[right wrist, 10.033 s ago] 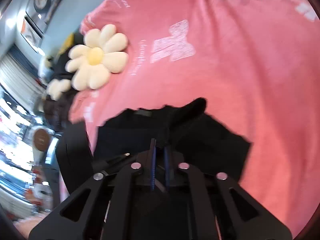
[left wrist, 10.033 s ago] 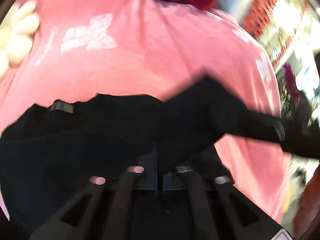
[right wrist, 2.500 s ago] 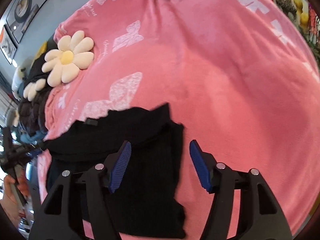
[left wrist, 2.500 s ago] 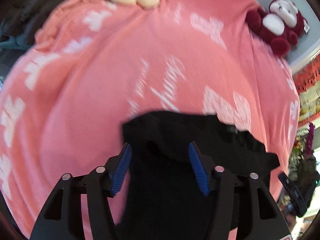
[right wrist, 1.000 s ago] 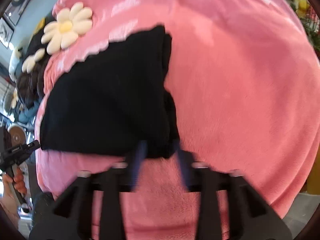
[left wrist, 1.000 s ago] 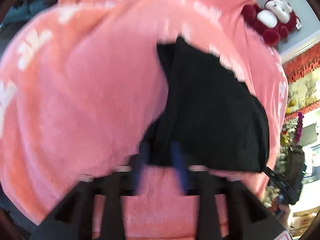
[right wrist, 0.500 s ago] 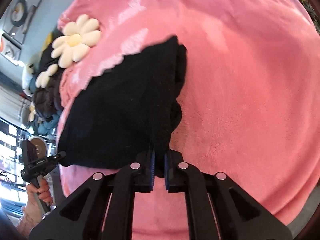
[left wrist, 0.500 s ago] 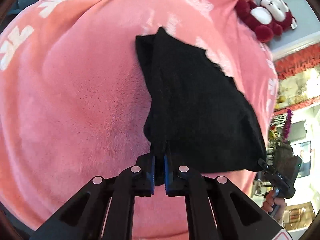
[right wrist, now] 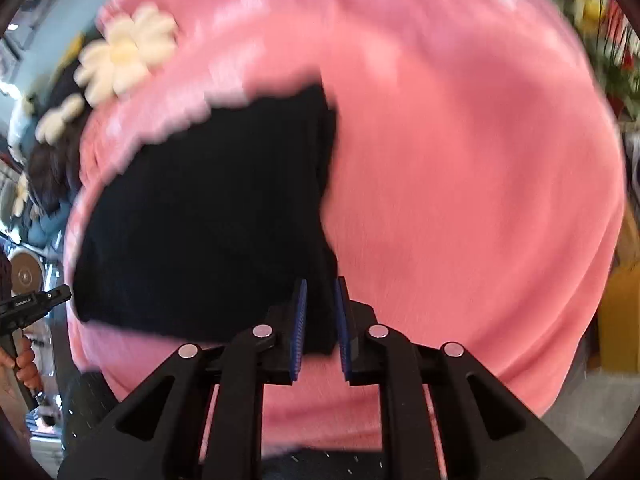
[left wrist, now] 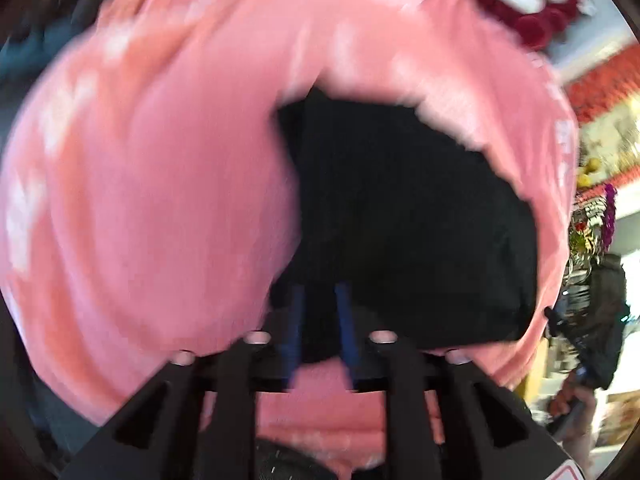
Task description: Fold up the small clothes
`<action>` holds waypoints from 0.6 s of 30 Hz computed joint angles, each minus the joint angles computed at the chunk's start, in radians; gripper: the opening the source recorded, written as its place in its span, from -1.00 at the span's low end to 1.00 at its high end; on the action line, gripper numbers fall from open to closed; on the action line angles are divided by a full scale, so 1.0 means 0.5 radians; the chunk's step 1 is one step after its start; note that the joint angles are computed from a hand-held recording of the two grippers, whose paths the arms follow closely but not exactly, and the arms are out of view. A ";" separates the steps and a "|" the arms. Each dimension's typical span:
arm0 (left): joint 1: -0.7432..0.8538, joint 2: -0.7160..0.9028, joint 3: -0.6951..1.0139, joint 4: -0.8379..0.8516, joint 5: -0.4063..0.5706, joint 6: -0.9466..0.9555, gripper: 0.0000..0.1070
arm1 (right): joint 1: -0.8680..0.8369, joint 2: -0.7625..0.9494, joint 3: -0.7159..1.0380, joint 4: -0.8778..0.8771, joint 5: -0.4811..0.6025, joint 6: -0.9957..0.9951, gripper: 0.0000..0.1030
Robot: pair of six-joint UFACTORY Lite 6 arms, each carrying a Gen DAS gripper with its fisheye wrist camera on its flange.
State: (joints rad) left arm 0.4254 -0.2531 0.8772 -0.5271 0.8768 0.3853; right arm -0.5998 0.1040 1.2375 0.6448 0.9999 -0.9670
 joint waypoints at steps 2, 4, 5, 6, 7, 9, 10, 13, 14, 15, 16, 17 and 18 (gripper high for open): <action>-0.189 0.088 0.245 0.062 -0.109 -0.112 -0.19 | 0.197 0.100 0.215 -0.011 0.005 0.115 -0.73; -0.357 0.293 0.462 0.111 -0.232 -0.181 -0.13 | 0.373 0.274 0.398 -0.003 -0.084 0.174 -0.73; -0.466 0.484 0.597 0.140 -0.330 -0.230 -0.12 | 0.461 0.421 0.535 -0.023 -0.105 0.235 -0.73; -0.516 0.642 0.698 0.144 -0.360 -0.240 -0.12 | 0.558 0.603 0.685 -0.049 -0.140 0.321 -0.73; -0.527 0.820 0.819 0.161 -0.342 -0.233 -0.12 | 0.609 0.748 0.805 -0.086 -0.147 0.378 -0.73; -0.610 1.163 0.965 0.333 -0.427 -0.394 -0.12 | 0.759 0.990 0.950 -0.273 -0.277 0.615 -0.81; -0.618 1.306 1.040 0.393 -0.452 -0.441 -0.11 | 0.774 1.153 1.055 -0.301 -0.318 0.632 -0.85; -0.596 1.429 1.084 0.365 -0.639 -0.452 -0.01 | 0.708 1.302 1.345 -0.274 -0.255 0.806 -0.85; -0.581 1.447 1.145 0.416 -0.598 -0.509 -0.02 | 0.680 1.271 1.367 -0.226 -0.227 0.834 -0.78; -0.568 1.463 1.191 0.431 -0.576 -0.539 -0.04 | 0.650 1.234 1.336 -0.145 -0.221 0.779 -0.78; -0.547 1.460 1.197 0.395 -0.593 -0.509 -0.04 | 0.631 1.188 1.286 -0.099 -0.217 0.745 -0.78; -0.554 1.483 1.219 0.407 -0.593 -0.518 -0.04 | 0.643 1.181 1.232 -0.137 -0.259 0.736 -0.78; -0.582 1.541 1.267 0.445 -0.582 -0.552 -0.04 | 0.675 1.245 1.209 -0.258 -0.299 0.750 -0.81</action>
State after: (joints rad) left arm 0.1343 0.5174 1.5106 -0.3045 0.5860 0.1092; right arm -0.2623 0.7265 1.8419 0.5157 0.8506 -0.5921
